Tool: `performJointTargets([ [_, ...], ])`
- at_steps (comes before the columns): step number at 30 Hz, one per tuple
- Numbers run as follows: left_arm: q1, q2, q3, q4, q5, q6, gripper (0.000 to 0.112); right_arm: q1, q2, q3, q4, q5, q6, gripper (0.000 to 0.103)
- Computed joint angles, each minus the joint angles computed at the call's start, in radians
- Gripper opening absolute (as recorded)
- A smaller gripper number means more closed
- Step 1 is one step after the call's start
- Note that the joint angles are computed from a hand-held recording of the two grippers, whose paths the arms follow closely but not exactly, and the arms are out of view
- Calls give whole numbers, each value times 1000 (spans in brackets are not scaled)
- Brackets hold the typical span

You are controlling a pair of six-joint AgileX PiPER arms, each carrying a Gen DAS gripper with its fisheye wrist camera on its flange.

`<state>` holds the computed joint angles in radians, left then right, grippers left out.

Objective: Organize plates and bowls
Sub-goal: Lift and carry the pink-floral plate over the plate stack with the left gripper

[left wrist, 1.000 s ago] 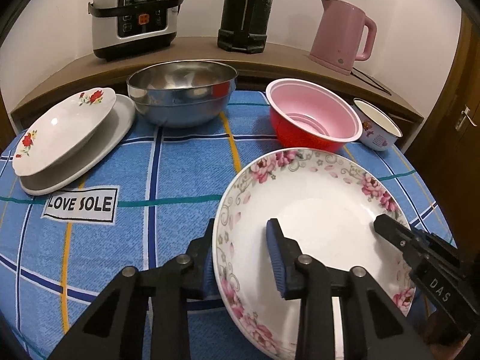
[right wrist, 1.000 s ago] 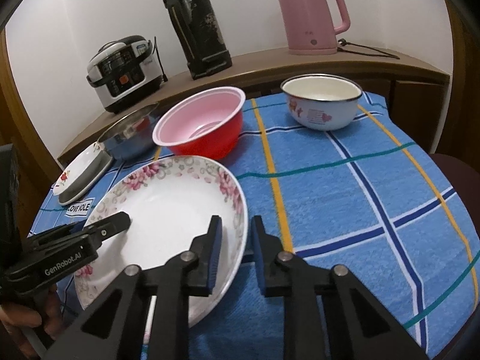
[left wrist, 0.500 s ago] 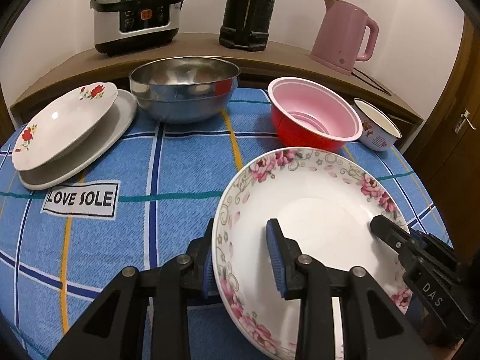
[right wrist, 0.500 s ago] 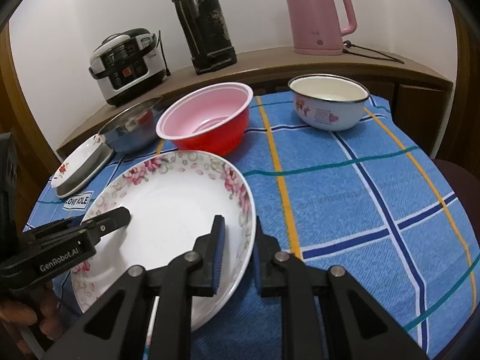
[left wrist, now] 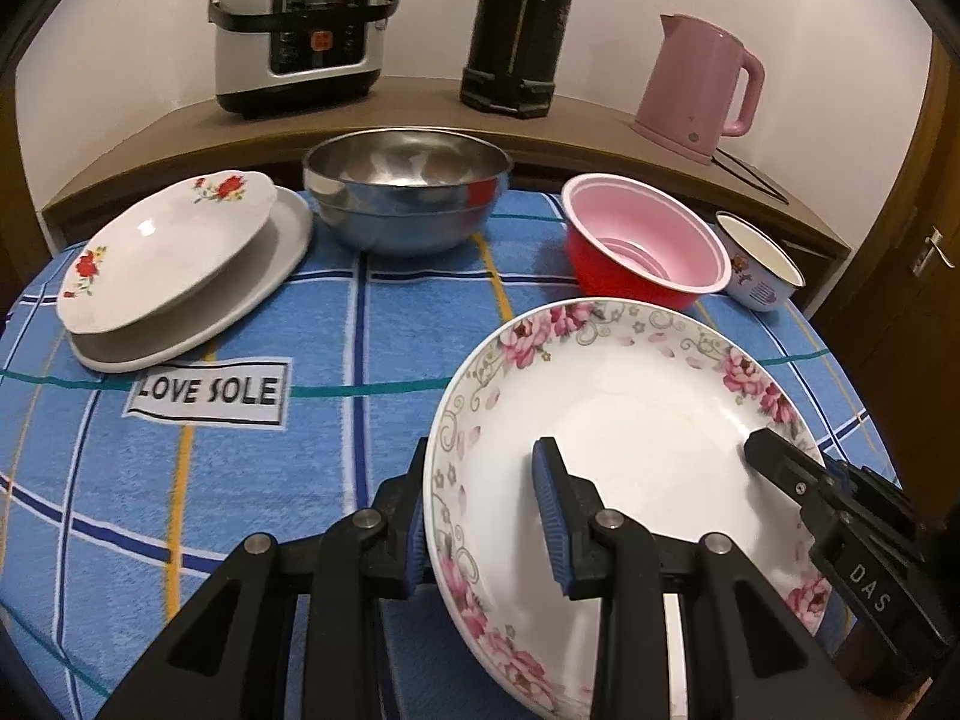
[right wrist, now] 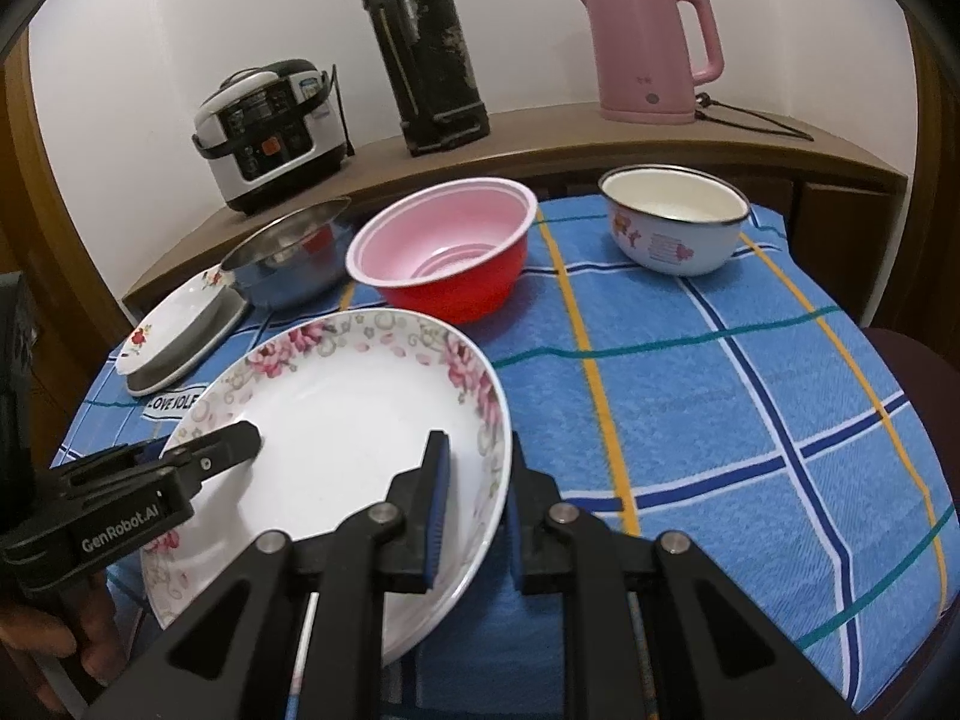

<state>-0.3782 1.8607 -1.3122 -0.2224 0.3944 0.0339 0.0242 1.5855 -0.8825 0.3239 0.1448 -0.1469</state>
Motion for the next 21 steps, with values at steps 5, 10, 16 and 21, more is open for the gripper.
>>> performJointTargets([
  [5,29,-29,39,9,-28,-3,34,44,2,-1,-155,-9,161,17],
  [10,79,-58,68,-64,-39,63,34,93,16,-27,-238,-4,254,17],
  [16,135,-97,104,-132,-61,127,34,148,32,-70,-318,-1,341,17],
  [21,178,-115,108,-177,-65,171,34,193,54,-119,-383,6,417,17],
])
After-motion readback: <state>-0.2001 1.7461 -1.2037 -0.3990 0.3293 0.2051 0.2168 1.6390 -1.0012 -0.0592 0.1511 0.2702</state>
